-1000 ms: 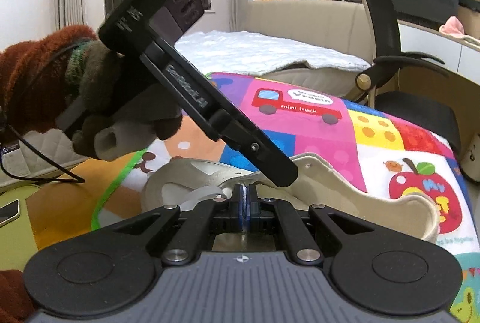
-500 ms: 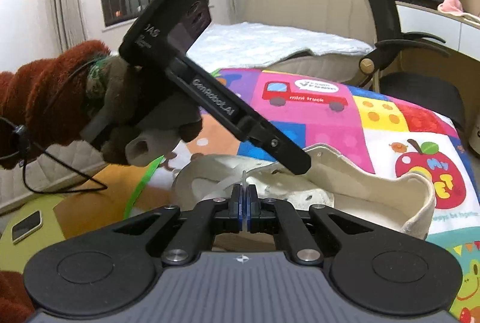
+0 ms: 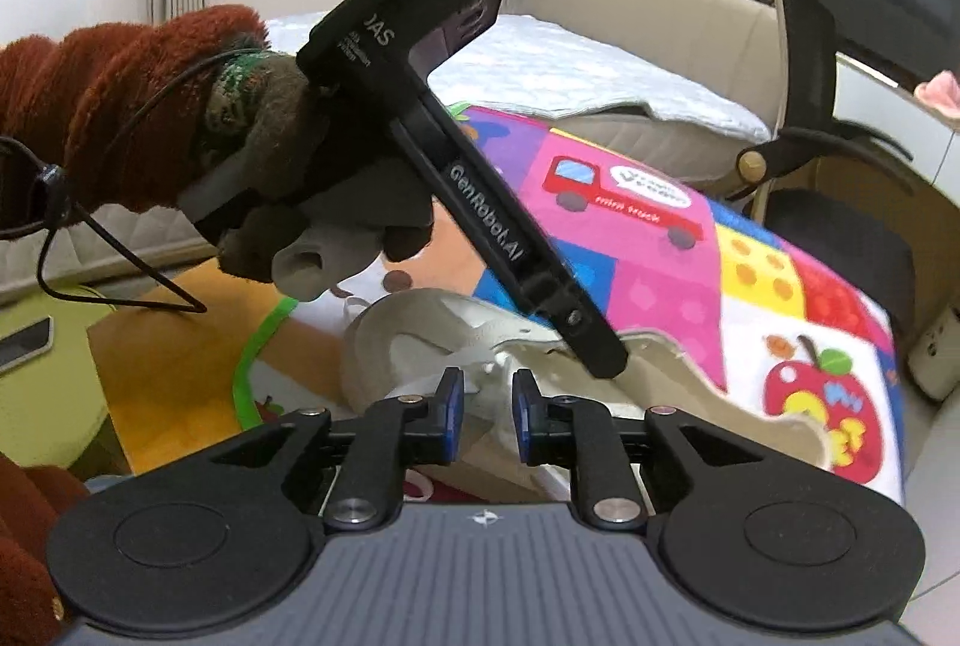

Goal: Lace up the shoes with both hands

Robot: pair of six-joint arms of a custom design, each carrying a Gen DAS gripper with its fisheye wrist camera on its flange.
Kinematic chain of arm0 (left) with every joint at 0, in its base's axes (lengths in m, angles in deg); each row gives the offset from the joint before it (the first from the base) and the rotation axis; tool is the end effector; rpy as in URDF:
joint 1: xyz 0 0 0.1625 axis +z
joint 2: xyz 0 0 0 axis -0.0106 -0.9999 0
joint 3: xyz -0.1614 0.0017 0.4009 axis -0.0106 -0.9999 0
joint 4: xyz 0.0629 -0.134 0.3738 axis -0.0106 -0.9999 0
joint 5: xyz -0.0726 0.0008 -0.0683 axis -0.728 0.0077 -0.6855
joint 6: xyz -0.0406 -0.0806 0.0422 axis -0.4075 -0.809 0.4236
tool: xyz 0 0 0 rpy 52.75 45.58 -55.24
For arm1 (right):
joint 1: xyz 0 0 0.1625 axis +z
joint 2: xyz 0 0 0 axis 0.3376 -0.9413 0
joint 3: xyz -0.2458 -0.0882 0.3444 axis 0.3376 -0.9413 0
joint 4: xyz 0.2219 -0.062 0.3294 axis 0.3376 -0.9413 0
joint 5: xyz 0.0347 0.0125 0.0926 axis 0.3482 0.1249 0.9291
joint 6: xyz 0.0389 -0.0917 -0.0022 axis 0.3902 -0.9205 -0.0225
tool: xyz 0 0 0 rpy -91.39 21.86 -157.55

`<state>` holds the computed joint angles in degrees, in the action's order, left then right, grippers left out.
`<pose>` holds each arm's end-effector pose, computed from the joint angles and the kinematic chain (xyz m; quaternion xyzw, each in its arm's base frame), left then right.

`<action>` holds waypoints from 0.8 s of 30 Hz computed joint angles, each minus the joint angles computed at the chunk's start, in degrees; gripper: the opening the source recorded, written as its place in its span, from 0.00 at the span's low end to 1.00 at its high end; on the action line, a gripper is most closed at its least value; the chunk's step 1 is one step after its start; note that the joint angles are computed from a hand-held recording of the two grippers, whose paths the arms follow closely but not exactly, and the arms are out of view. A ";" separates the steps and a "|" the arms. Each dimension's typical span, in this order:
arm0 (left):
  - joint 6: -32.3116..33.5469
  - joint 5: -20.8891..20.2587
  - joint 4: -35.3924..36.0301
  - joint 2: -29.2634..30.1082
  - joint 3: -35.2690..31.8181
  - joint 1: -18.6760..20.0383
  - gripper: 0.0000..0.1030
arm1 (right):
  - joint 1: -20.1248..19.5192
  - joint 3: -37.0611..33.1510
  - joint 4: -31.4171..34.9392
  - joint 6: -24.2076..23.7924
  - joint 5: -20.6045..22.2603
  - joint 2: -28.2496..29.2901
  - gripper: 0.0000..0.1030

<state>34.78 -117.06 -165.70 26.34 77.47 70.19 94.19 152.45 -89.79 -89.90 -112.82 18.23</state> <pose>-0.1497 -0.8265 0.3619 0.3573 0.9170 -0.1592 0.0777 0.3870 -0.6252 0.0837 0.5105 -0.8028 0.2255 0.2098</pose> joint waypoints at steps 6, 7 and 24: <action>0.04 -0.04 -0.01 -0.01 0.08 0.01 0.96 | -0.29 -2.11 3.22 -0.50 -0.71 0.88 0.02; 0.00 -0.03 -0.16 -0.06 0.16 0.01 0.96 | -0.33 -1.93 2.89 -1.03 -0.42 0.89 0.01; -0.51 -0.84 0.46 0.56 -1.43 0.40 0.96 | -4.38 -1.14 0.25 1.36 9.03 0.58 0.01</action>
<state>34.27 -117.90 -165.24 26.90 76.05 70.60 89.81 151.31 -89.54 -88.54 -103.80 18.82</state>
